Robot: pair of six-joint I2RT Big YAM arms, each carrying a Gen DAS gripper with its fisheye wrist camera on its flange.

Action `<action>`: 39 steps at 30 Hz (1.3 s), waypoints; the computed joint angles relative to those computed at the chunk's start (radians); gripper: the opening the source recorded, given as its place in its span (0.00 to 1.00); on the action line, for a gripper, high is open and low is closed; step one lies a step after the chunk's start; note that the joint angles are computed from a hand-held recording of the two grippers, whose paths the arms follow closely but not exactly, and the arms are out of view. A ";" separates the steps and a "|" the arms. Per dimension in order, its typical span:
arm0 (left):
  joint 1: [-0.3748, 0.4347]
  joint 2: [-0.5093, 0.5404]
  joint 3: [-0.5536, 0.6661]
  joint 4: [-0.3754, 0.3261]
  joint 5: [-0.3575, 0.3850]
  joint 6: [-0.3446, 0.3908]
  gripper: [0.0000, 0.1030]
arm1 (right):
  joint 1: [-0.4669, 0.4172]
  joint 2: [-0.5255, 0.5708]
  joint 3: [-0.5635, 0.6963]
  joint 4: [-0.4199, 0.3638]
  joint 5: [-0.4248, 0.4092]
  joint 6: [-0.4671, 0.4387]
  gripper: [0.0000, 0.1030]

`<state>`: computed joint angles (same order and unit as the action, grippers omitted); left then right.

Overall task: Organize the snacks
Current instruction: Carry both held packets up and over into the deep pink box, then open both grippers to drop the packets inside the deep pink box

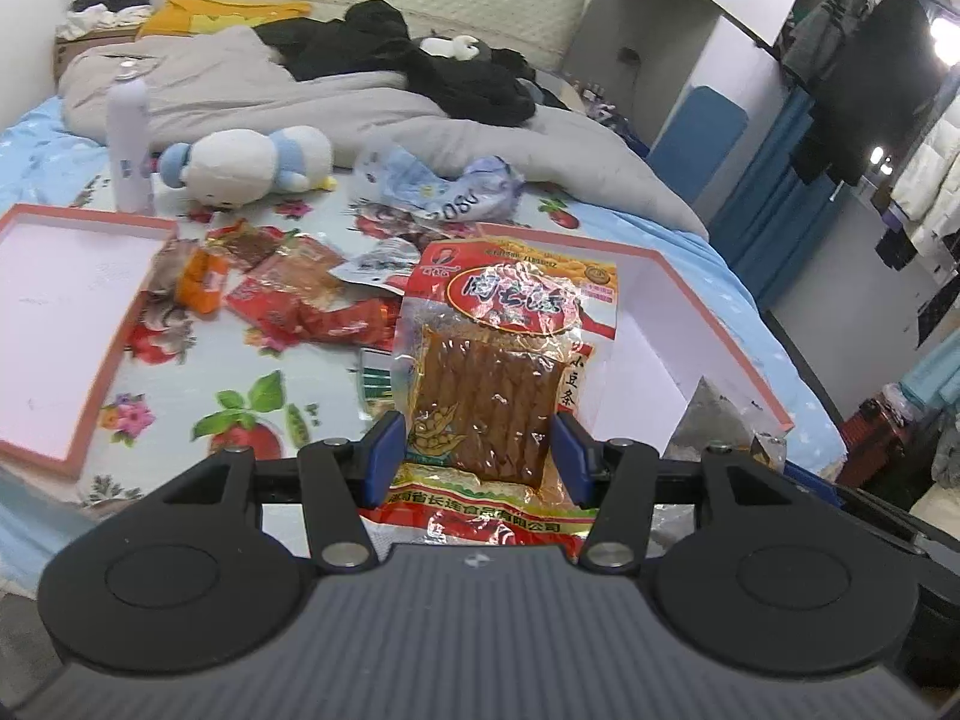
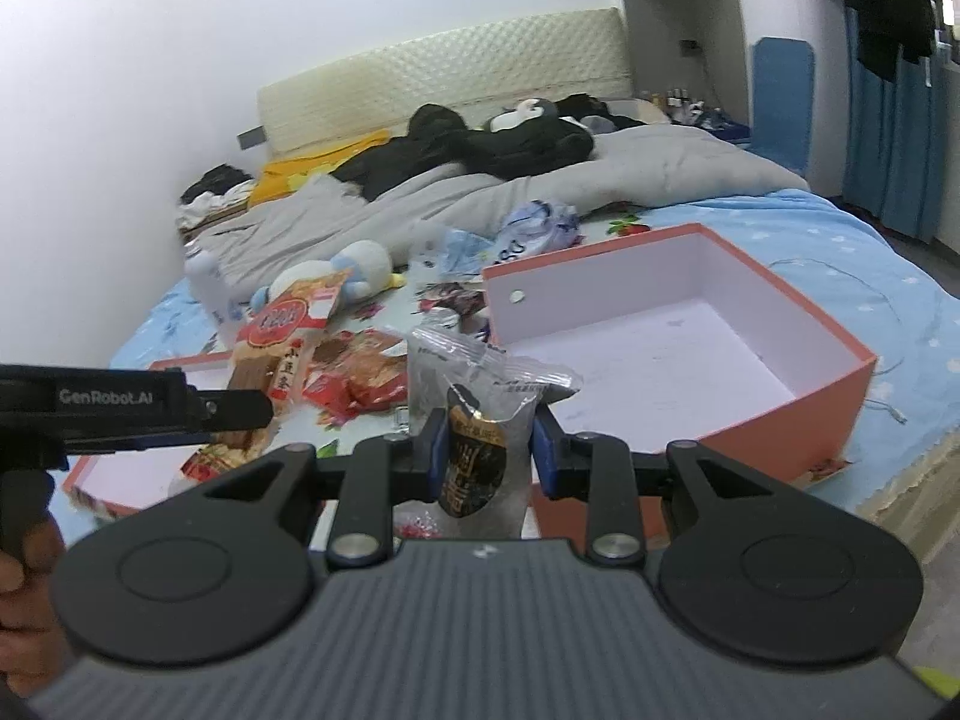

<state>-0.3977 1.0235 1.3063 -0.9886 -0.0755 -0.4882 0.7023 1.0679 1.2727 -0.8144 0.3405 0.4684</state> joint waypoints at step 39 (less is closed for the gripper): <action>0.011 0.841 0.703 -0.044 0.242 0.204 0.60 | -0.413 0.383 0.148 0.071 -0.279 -0.077 0.32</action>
